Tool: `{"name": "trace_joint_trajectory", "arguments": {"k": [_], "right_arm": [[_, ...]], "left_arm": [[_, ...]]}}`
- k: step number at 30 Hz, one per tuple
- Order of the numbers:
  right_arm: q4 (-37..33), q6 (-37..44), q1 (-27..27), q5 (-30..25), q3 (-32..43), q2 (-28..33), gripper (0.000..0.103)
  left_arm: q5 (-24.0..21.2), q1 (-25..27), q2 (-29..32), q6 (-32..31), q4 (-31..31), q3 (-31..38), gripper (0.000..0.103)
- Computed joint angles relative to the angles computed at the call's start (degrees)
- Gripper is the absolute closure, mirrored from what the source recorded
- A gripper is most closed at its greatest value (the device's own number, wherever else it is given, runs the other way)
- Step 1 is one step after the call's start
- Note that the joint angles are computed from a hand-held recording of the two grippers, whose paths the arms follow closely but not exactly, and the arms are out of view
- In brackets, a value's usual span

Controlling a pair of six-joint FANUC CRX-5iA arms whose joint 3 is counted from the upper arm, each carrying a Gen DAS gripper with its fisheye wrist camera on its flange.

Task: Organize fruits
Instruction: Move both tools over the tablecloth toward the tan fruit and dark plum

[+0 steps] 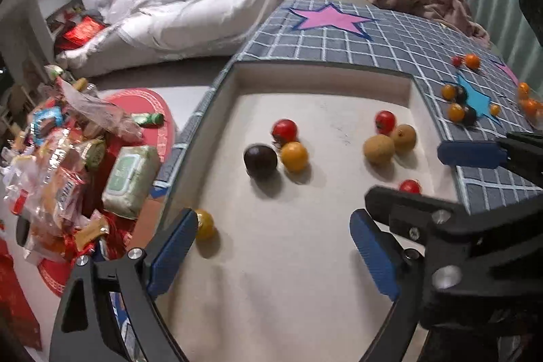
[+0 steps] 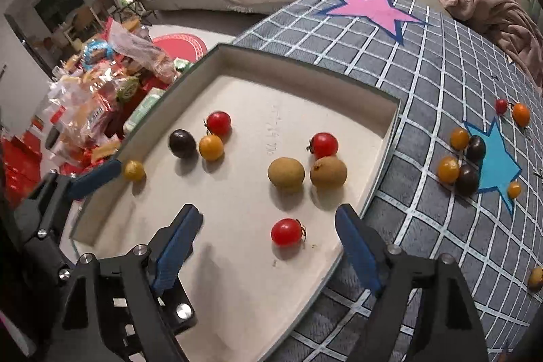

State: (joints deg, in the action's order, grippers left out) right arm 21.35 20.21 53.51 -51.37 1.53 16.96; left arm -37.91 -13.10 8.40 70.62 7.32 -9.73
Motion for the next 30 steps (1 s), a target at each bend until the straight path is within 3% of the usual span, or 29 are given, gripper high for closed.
{"name": "trace_joint_trajectory", "arguments": {"k": [6,14,16,18,23,30], "right_arm": [[5.8,-8.1,0.9,0.5,-5.4,-4.7,0.012],[13.3,-18.7,2.2,-1.7,-14.9,-14.3,0.011],[15.1,-21.7,2.8,-3.3,-17.7,-17.1,0.002],[16.7,-24.2,3.5,-4.8,-20.7,-20.1,0.0],[20.0,-30.6,6.5,-13.6,-27.4,-27.2,0.0],[15.7,-40.3,8.6,-28.9,-35.5,-35.8,0.0]], "left_arm": [[-2.2,-0.2,-1.2,0.6,-0.4,0.7,0.011],[-2.4,-3.0,-4.6,-4.6,3.6,0.6,0.011],[-2.4,-4.2,-5.4,-7.0,5.6,0.8,0.011],[-2.8,-5.6,-5.7,-8.8,7.2,1.4,0.011],[-4.7,-9.9,-4.9,-9.9,9.5,4.0,0.011],[-5.0,-18.6,-0.9,-4.4,3.4,8.8,0.011]]}}
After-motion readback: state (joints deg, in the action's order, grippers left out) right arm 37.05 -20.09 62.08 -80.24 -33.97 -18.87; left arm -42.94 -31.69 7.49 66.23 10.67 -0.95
